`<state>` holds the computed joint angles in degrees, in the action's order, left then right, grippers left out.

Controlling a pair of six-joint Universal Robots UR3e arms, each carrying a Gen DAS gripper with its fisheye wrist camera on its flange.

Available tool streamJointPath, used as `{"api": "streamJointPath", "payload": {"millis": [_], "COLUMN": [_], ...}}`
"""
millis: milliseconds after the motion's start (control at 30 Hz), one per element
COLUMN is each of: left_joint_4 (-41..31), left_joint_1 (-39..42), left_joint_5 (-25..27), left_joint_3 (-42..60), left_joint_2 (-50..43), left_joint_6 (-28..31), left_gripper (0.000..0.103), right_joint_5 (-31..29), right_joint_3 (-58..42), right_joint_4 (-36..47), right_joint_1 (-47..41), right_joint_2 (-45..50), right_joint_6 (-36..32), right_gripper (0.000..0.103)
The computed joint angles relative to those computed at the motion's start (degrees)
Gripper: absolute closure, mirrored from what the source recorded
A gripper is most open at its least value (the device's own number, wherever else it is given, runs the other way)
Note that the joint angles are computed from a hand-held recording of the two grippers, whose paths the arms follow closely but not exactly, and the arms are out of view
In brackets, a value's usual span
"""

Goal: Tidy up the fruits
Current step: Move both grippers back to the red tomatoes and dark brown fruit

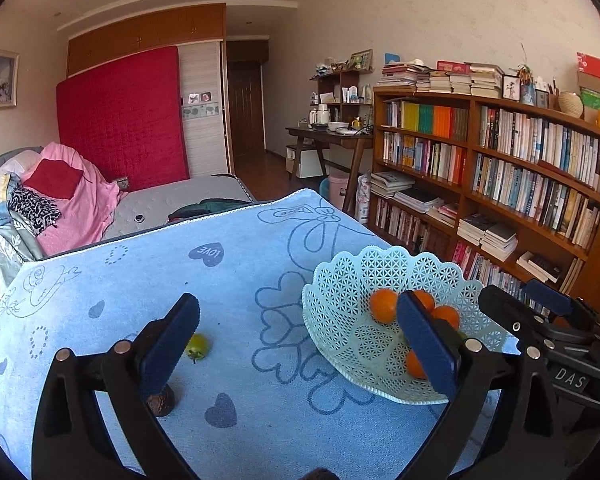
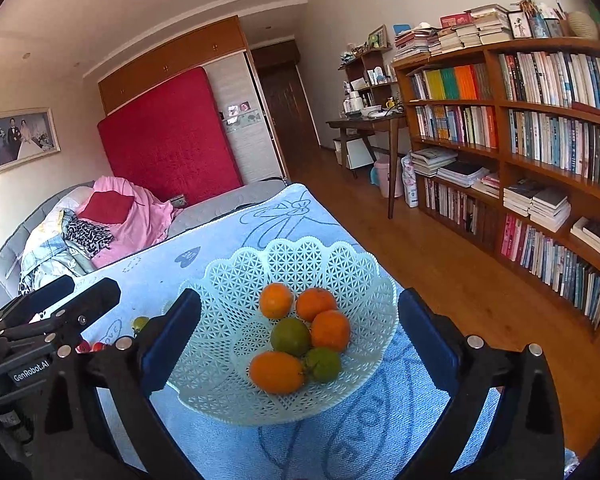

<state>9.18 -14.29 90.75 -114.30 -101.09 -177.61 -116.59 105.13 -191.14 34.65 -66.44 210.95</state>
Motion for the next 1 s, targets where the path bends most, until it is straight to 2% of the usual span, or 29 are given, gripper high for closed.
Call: {"api": "streamJointPath", "payload": {"millis": [267,600,1000], "left_joint_4": [0.02,0.02,1.13], "left_joint_1": [1.43,4.5,11.19], "left_joint_5": [1.91,3.18,3.49], "left_joint_3": [-1.21,-4.61,-11.1], "left_joint_2": [1.76,5.15,10.07], "left_joint_6": [-0.87,-0.95,1.09], "left_gripper": [0.005,0.005,0.005], "right_joint_5": [-4.06,-5.32,-4.92], "right_joint_3": [-1.7,-5.01,-15.4], "right_joint_4": [0.9,1.71,6.49], "right_joint_1": [1.53,3.53,6.64], "right_joint_2": [1.25,3.29,7.54], "right_joint_6": [-1.17,-3.85,-7.09], "right_gripper": [0.003,0.003,0.003]}}
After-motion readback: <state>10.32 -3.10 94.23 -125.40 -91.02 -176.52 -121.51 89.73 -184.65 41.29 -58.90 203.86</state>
